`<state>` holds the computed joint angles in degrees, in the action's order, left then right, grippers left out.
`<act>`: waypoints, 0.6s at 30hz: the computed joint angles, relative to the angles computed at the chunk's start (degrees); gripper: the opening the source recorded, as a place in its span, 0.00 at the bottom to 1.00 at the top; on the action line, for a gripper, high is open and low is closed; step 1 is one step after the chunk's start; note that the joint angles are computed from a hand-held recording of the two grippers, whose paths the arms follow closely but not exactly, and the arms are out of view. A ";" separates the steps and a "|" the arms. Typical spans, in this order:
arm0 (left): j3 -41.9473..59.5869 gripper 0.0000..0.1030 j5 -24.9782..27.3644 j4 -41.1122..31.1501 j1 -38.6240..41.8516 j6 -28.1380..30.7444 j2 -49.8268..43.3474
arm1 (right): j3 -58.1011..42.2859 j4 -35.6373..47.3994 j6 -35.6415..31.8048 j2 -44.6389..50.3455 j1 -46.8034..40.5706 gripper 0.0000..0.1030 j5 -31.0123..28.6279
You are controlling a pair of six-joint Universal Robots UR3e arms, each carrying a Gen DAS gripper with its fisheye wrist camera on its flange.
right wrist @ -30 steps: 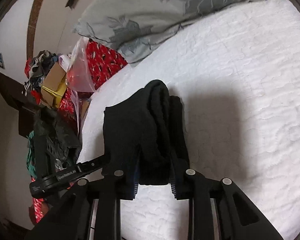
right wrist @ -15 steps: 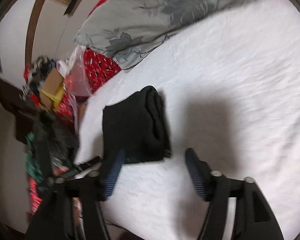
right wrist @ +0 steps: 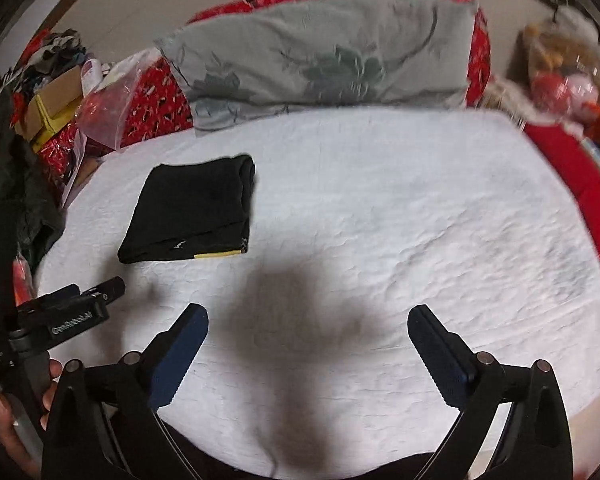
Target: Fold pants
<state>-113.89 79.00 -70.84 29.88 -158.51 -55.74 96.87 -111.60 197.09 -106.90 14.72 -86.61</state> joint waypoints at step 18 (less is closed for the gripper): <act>-2.44 0.84 4.31 -1.62 -5.62 -3.10 8.69 | 0.62 -1.12 2.51 -1.54 6.89 0.99 -13.14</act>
